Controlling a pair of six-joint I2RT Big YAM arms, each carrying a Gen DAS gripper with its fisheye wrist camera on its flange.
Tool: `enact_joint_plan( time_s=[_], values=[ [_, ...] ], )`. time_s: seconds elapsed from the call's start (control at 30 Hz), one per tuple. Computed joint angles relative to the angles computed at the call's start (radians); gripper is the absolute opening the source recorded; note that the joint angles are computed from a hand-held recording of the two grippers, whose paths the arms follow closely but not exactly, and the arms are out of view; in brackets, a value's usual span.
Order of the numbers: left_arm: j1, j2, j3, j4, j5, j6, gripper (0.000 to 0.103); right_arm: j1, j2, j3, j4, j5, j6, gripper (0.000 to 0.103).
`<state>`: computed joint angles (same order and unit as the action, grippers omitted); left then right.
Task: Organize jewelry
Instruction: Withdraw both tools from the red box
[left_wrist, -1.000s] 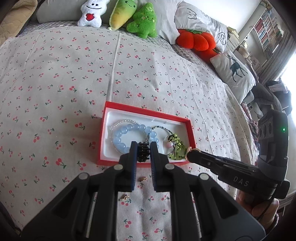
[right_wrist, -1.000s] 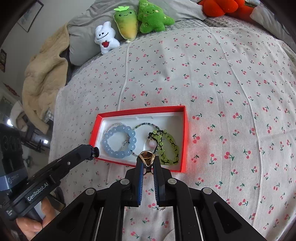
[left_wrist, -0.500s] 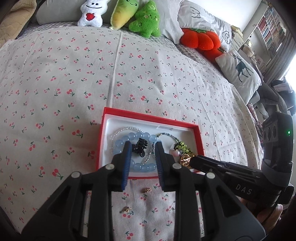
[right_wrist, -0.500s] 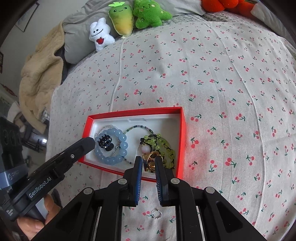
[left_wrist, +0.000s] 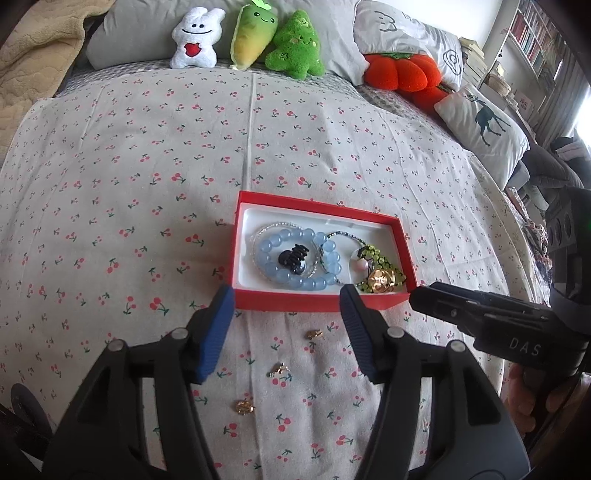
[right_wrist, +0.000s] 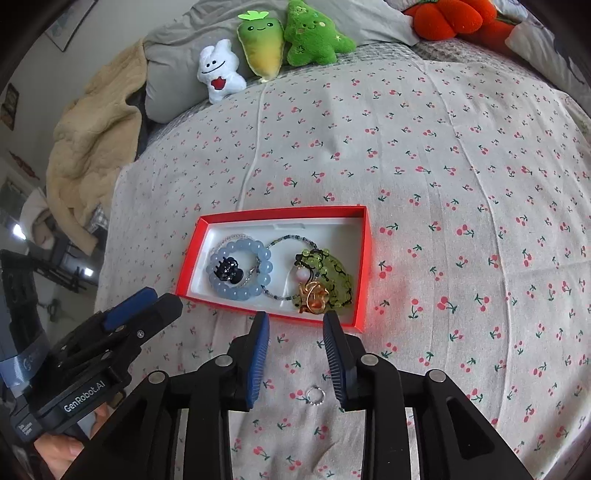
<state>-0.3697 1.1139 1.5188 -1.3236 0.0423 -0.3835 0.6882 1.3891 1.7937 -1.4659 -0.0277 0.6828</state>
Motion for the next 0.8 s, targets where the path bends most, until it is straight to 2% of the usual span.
enact_joint_plan(
  time_s=[0.03, 0.23, 0.37, 0.47, 0.67, 0.8],
  values=[
    [-0.005, -0.008, -0.005, -0.007, -0.009, -0.001, 0.065, 0.007, -0.010, -0.005, 0.003, 0.012, 0.001, 0.056],
    [-0.028, -0.054, -0.040, -0.049, -0.055, 0.005, 0.080, 0.041, -0.054, -0.037, -0.008, 0.047, 0.006, 0.060],
    [-0.043, -0.086, -0.077, -0.081, -0.079, 0.012, 0.084, 0.059, -0.087, -0.084, -0.011, 0.072, 0.013, 0.070],
    [-0.049, -0.120, -0.125, -0.080, -0.088, 0.018, 0.085, 0.071, -0.109, -0.120, -0.015, 0.093, 0.015, 0.072],
    [-0.074, -0.193, -0.243, -0.059, -0.134, 0.097, 0.085, 0.103, -0.150, -0.216, -0.008, 0.148, -0.013, 0.076],
    [-0.070, -0.236, -0.312, -0.030, -0.134, 0.177, 0.085, 0.127, -0.172, -0.284, 0.004, 0.172, -0.048, 0.076]
  ],
)
